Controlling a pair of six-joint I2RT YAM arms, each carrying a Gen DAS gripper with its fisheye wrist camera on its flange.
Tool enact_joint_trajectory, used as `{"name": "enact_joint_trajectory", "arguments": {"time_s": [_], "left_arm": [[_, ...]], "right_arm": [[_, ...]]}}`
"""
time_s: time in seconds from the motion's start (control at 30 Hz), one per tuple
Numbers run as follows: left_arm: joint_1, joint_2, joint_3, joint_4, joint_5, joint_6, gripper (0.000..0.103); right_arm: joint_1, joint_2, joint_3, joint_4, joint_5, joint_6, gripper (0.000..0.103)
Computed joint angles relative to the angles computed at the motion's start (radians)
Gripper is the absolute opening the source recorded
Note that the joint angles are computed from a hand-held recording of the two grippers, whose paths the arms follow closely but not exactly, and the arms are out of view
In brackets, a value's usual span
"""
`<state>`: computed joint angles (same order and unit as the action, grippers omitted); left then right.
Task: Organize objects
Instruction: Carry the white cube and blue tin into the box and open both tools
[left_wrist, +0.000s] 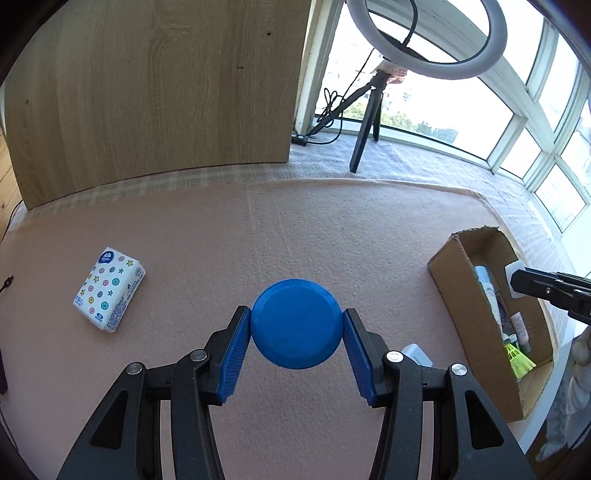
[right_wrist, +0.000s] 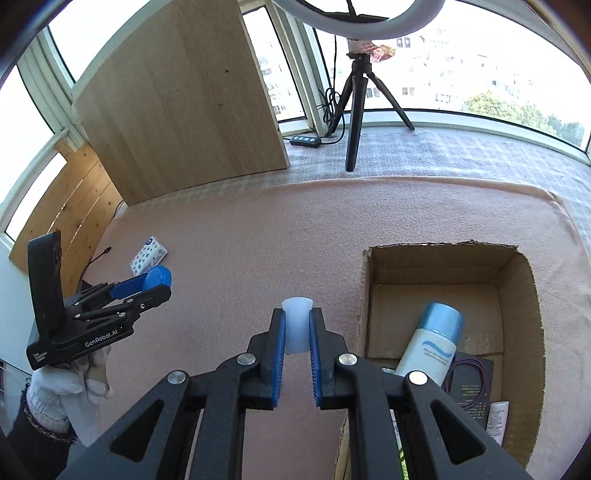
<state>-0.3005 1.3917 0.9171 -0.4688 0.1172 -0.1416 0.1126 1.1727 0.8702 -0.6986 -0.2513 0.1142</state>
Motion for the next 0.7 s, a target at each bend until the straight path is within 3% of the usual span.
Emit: {"name": "enact_joint_trajectory", "arguments": {"time_s": [0.3, 0.7], "left_arm": [[-0.279, 0.071, 0.132, -0.010, -0.064, -0.116, 0.054], [-0.524, 0.322, 0.368, -0.004, -0.118, -0.202, 0.054]], "right_arm": [[-0.361, -0.286, -0.087, -0.229, -0.109, -0.216, 0.011], [-0.825, -0.357, -0.126, -0.458, -0.277, -0.612, 0.011]]}}
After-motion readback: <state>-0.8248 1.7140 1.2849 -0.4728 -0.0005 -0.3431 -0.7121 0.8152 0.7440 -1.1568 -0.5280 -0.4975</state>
